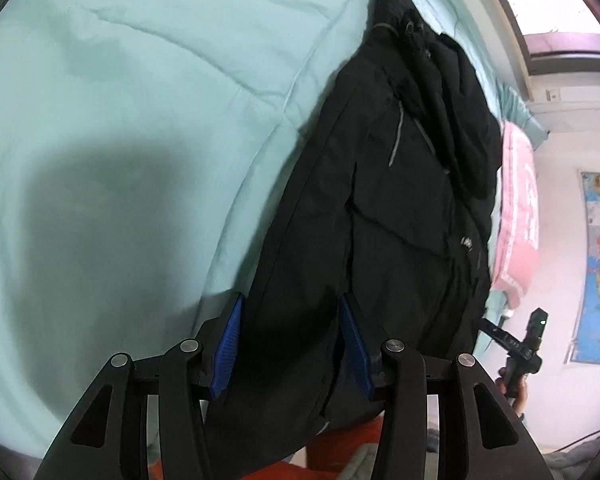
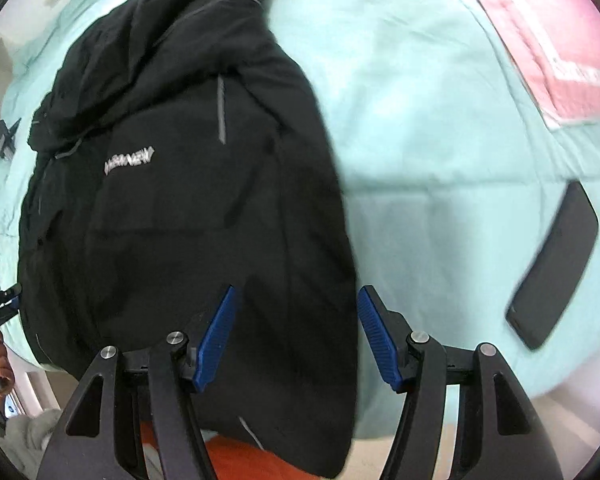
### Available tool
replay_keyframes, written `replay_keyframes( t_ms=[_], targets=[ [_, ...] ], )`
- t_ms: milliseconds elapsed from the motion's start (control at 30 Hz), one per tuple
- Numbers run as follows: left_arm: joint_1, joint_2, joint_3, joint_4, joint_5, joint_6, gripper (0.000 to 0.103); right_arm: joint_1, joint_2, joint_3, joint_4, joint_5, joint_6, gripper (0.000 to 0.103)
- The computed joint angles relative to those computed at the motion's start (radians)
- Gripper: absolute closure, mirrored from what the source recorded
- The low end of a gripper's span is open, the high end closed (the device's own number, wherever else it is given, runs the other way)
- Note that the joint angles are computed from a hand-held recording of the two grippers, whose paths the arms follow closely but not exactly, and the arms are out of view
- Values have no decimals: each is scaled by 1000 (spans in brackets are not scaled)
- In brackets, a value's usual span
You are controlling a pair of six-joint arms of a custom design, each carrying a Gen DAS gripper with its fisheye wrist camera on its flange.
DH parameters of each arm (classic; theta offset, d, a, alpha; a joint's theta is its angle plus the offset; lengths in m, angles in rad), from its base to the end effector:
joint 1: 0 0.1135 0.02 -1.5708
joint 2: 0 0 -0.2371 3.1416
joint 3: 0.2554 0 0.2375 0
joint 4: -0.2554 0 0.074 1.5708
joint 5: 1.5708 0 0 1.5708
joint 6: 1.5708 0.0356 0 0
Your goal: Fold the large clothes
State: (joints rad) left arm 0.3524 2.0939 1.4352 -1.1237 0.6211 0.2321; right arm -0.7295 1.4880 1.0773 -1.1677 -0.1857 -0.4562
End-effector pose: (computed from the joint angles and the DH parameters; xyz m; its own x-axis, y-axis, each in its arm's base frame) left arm 0.3218 0.0963 0.1250 -0.9840 -0.1625 0.0735 -0.1737 0.7794 -0.6020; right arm 0.1790 -0.1512 0.2041 -0.9583 0.2760 -0.0745 0.2606 0.9505 0.1691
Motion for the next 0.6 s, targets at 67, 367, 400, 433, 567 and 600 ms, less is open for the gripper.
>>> replay_keyframes(
  t_ms=[67,367,400,433,567,600],
  targets=[
    [-7,10,-5,-13,-22,23,54,-65,16,-8,-26,-2,-48,38],
    [-31,12,10,-56,71,33,51,-144,-3,-50,-97,-75,-120,59],
    [-22,22,39,-122,153,84,51,-146,-23,-34,-133,-92,-140,60],
    [-16,29,66,-189,233,138,51,-155,-37,-12,-173,-114,-162,60],
    [-51,12,104,-258,305,201,50,-209,13,65,-320,-221,-262,60],
    [-59,19,103,-264,308,206,49,-219,32,69,-335,-231,-275,59]
  ],
)
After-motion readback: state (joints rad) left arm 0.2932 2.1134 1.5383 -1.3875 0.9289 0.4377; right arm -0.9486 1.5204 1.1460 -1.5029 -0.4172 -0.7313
